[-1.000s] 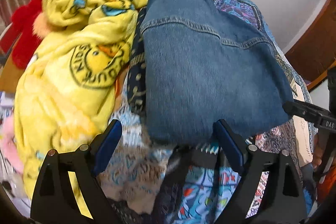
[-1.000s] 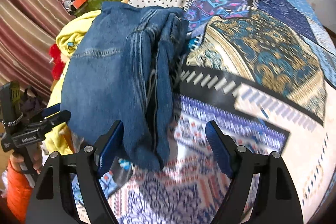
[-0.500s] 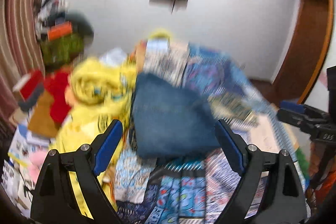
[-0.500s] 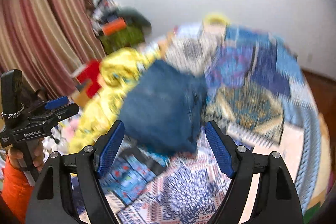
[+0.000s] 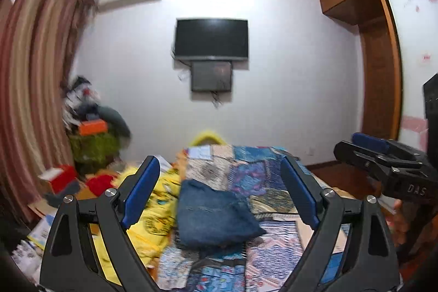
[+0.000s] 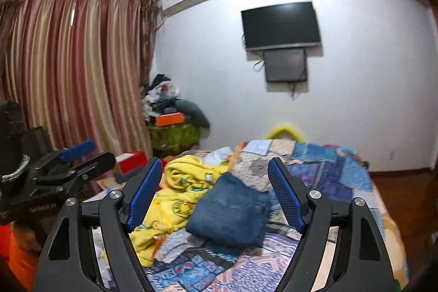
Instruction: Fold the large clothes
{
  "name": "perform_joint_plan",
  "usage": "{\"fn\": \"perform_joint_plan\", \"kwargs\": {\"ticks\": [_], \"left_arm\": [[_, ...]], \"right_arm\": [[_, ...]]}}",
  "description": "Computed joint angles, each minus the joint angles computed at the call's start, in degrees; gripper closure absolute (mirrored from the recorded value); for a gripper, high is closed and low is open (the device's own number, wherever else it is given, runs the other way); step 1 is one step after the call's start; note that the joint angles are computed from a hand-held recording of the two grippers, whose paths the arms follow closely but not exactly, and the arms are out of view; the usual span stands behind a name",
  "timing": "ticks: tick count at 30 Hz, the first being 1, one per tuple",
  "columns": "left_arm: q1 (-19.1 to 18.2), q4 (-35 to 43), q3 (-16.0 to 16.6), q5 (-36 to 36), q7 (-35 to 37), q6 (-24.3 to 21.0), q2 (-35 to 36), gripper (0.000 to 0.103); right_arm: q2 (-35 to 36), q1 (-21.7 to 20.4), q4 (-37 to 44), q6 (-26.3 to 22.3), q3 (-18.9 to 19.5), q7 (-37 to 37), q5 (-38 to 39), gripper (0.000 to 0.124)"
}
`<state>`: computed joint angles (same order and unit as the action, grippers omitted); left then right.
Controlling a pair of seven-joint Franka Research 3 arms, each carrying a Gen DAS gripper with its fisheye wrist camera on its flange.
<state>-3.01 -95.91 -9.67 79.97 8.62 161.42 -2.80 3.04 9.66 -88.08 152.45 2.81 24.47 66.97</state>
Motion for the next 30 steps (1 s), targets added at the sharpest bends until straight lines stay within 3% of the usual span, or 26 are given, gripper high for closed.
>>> {"fn": "perform_joint_plan", "kwargs": {"ticks": [2, 5, 10, 30], "left_arm": [[-0.3, -1.7, -0.7, 3.9, -4.5, -1.5, -1.3, 0.013], [-0.3, -3.6, -1.0, 3.1, -5.6, -1.2, -2.4, 0.008], [-0.1, -5.6, -1.5, 1.2, -6.3, -2.6, -3.3, 0.001], [0.2, -6.6, -2.4, -1.4, -4.6, -4.0, -3.7, 0.001]], "right_arm": [[-1.0, 0.4, -2.1, 1.8, 0.2, 0.4, -0.2, 0.047], [-1.3, 0.7, -3.5, 2.1, -0.1, 2.8, -2.4, 0.047], [-3.3, 1.3, -6.2, 5.8, -0.5, 1.6, 0.1, 0.021], [-5.4, 2.4, -9.1, 6.7, -2.2, 0.8, 1.8, 0.021]]}}
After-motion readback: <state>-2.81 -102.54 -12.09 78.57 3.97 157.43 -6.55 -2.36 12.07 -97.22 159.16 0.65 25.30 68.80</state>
